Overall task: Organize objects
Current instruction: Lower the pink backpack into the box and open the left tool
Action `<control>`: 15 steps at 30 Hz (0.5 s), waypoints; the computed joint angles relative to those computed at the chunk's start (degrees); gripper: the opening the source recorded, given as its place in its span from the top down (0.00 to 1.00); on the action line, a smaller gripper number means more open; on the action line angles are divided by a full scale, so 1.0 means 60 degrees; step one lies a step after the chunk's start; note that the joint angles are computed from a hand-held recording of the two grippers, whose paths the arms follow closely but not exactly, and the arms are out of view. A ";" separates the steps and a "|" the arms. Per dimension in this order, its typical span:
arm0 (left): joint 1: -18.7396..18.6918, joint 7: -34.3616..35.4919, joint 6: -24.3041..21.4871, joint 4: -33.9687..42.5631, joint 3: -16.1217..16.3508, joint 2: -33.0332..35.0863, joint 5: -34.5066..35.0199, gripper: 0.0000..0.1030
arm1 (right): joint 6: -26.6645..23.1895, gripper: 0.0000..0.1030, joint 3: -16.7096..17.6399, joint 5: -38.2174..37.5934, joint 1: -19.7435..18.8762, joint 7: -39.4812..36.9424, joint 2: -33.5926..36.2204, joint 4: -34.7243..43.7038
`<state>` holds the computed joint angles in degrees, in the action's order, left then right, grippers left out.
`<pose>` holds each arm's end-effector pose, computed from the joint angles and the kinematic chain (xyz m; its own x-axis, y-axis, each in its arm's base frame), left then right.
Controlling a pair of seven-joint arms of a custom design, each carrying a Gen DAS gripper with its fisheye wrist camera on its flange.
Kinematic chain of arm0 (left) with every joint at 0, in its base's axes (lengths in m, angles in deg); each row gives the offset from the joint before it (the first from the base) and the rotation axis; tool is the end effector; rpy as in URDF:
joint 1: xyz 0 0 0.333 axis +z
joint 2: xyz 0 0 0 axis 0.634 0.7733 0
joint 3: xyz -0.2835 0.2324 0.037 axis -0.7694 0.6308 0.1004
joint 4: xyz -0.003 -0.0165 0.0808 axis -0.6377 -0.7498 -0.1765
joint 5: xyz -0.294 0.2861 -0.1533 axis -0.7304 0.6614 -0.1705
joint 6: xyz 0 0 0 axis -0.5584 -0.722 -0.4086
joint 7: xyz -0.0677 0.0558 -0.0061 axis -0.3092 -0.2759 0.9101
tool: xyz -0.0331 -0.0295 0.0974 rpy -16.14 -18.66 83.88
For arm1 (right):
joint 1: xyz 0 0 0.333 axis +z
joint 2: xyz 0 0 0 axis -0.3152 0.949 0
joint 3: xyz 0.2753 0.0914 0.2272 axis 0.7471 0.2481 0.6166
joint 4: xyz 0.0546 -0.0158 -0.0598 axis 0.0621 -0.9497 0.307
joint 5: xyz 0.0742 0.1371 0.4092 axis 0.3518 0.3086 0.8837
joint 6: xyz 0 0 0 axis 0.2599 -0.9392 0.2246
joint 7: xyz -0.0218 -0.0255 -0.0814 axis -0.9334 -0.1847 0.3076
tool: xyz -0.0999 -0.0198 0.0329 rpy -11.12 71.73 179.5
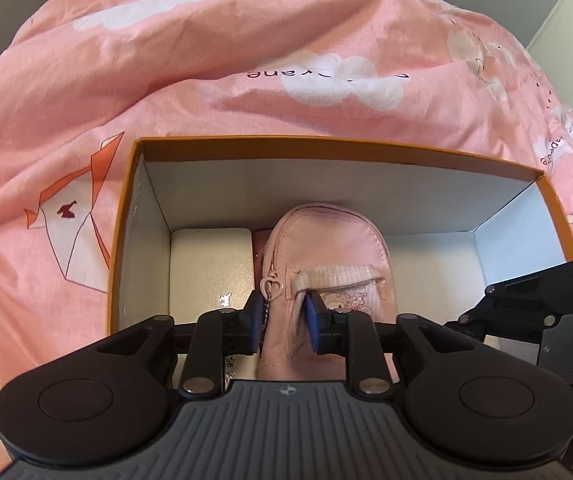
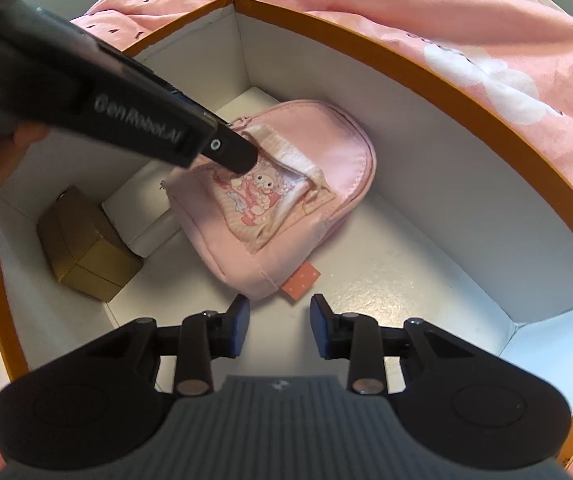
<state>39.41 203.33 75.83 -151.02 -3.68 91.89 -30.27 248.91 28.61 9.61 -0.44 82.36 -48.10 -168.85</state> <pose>0.5523 -0.1034 0.3102 -0.4797 -0.8579 0.1839 -0.8270 0.3720 -0.4215 0.5023 0.1955 0.3193 0.4832 -0.8727 -0.0702 -0.8239 -0.4262 -0.3735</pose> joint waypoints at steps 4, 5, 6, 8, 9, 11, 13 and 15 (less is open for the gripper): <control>0.0030 -0.0112 -0.0084 0.0056 -0.0004 0.0022 0.0019 0.72 | -0.0110 0.66 -0.0033 0.0182 -0.0074 -0.0082 -0.0020 0.0007; 0.0054 -0.0018 -0.0105 0.0048 -0.0023 -0.0005 -0.0097 0.72 | -0.0132 0.66 -0.0052 0.0144 -0.0083 -0.0058 -0.0048 -0.0009; 0.0086 0.0135 -0.0142 0.0020 -0.0033 -0.0068 -0.0250 0.71 | -0.0154 0.66 -0.0068 0.0102 -0.0091 -0.0041 -0.0092 -0.0033; 0.0117 0.0495 -0.0228 -0.0076 -0.0009 -0.0278 -0.0649 0.67 | -0.0158 0.66 -0.0100 -0.0041 -0.0096 0.0041 -0.0231 -0.0122; 0.0116 0.0733 -0.0314 -0.0138 0.0030 -0.0421 -0.0894 0.65 | -0.0164 0.66 -0.0109 -0.0072 -0.0100 0.0062 -0.0322 -0.0179; 0.0055 0.1249 -0.0542 -0.0289 0.0188 -0.0778 -0.1394 0.65 | -0.0198 0.66 -0.0136 -0.0220 -0.0104 0.0235 -0.0535 -0.0311; -0.0086 0.1746 -0.0752 -0.0512 0.0425 -0.1235 -0.1881 0.65 | -0.0098 0.66 -0.0148 -0.0367 -0.0103 0.0500 -0.0820 -0.0525; -0.0253 0.2398 -0.1101 -0.0835 0.0736 -0.1875 -0.2468 0.65 | 0.0140 0.66 -0.0140 -0.0223 -0.0075 0.0691 -0.1220 -0.0841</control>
